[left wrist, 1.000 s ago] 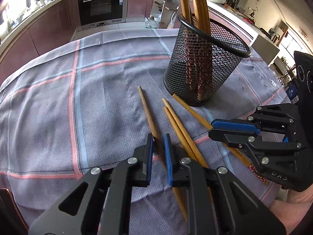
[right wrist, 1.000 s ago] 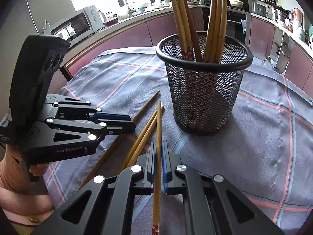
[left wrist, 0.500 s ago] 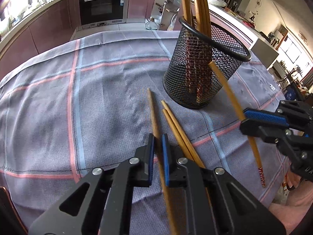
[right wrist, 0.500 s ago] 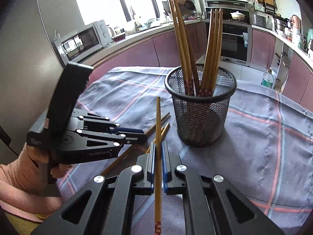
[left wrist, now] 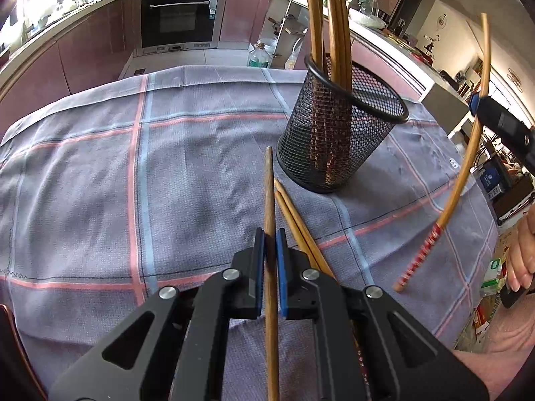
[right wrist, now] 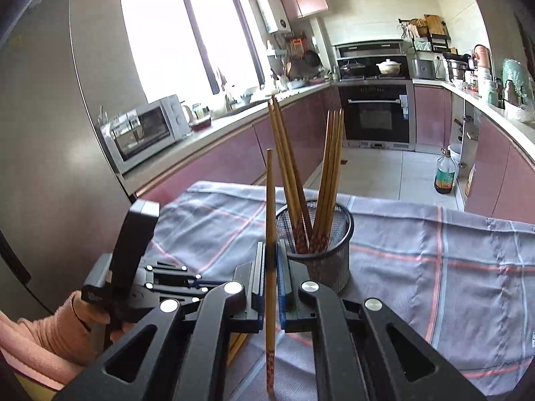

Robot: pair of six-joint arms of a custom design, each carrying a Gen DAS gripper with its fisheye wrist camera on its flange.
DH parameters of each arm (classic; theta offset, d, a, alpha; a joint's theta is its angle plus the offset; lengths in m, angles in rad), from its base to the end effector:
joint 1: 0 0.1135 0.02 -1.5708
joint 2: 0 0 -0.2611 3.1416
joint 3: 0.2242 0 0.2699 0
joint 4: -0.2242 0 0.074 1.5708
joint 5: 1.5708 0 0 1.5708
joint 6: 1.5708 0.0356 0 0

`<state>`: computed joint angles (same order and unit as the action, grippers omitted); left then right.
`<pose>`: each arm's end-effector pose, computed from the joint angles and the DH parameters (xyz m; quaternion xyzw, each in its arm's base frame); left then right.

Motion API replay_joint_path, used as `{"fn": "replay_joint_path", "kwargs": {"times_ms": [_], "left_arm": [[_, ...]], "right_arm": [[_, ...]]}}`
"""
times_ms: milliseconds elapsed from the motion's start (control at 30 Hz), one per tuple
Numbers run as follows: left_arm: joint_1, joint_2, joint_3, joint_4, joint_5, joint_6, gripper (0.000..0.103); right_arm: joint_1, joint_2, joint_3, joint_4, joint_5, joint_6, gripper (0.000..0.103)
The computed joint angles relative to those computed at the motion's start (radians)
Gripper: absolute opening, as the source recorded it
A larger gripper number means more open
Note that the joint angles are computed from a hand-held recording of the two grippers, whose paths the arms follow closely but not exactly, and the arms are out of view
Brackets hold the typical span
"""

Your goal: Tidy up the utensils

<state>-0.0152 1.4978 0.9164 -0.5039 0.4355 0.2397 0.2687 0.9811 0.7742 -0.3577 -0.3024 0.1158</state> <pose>0.3032 -0.0196 0.1855 0.1720 0.9335 -0.1821 0.2567 0.2246 0.0728 0.2774 -0.1386 0.8580 0.2206 0.4426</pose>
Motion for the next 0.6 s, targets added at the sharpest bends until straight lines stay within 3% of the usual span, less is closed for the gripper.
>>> {"fn": "replay_joint_path", "kwargs": {"times_ms": [600], "left_arm": [[0.100, -0.198, 0.048, -0.090, 0.201, -0.034, 0.007]], "right_arm": [[-0.034, -0.012, 0.116, 0.025, 0.031, -0.019, 0.005]]}}
